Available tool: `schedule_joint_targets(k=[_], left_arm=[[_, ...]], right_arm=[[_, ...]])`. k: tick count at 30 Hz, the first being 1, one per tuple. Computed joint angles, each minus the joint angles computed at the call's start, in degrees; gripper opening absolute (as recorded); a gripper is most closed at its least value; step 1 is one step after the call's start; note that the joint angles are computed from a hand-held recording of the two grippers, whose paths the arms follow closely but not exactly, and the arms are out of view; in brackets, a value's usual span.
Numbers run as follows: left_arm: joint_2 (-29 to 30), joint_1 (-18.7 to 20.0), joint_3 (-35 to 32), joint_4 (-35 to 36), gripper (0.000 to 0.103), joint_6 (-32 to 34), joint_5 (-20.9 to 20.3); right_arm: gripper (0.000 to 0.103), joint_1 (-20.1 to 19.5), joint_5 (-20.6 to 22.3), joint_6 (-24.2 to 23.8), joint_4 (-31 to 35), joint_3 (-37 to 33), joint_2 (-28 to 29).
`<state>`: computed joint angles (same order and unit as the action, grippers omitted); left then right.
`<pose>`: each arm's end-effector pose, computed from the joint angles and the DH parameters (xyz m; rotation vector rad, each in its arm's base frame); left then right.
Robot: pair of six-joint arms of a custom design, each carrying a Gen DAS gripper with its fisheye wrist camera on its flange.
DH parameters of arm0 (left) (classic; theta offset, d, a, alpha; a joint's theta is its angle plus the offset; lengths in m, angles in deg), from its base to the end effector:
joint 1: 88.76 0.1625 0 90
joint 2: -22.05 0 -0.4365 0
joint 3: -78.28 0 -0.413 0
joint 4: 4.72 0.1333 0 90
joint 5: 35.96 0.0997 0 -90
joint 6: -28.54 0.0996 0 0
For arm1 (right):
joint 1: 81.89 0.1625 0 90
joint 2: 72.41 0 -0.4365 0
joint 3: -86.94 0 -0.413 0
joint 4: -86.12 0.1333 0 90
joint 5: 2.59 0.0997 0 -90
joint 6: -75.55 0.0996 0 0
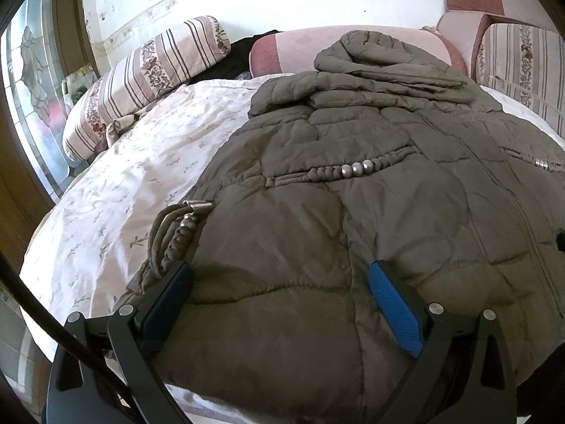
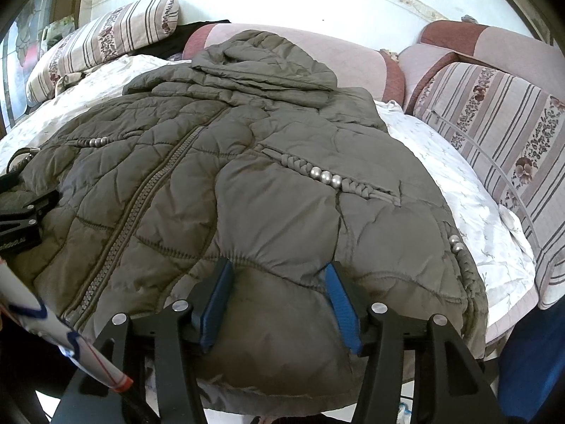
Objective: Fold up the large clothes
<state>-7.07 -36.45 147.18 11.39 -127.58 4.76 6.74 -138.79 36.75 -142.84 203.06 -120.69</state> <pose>-0.2338 -0.6441 0.0010 0.8742 2.0822 -0.8044 0.0484 -0.5451 0.1778 0.0584 -1.9048 0.9568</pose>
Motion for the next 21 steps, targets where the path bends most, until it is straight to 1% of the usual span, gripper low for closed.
schedule_joint_targets(k=[3,9,11,15,17,18,21], left_arm=[[-0.20,-0.06,0.30,-0.11,0.100,0.00,-0.04],[-1.10,-0.48,1.79,-0.42,0.100,-0.70,-0.38],[-1.27,-0.64,2.24,-0.66,0.100,-0.74,-0.58],[-1.53,-0.90,2.39,0.45,0.100,-1.25,-0.81],[-1.97,-0.89,2.09,2.34,0.100,-2.54,-0.32],[-2.32,-0.87,1.96,3.36,0.100,-3.45,-0.01],[-4.43,-0.46,2.18,5.21,0.099,-6.33,1.66]], right_arm=[[0.062,0.21,-0.08,1.55,0.59,0.25,-0.17],[0.063,0.31,0.10,2.92,1.91,1.10,-1.09],[0.066,0.29,-0.03,3.34,1.82,1.22,-1.15],[0.067,0.52,-0.26,3.96,2.24,1.39,-1.18],[0.067,0.32,1.14,5.92,4.68,2.59,-2.97],[0.067,-0.05,2.76,7.63,6.46,3.64,-4.59],[0.067,-1.12,6.15,11.91,9.15,6.25,-8.93]])
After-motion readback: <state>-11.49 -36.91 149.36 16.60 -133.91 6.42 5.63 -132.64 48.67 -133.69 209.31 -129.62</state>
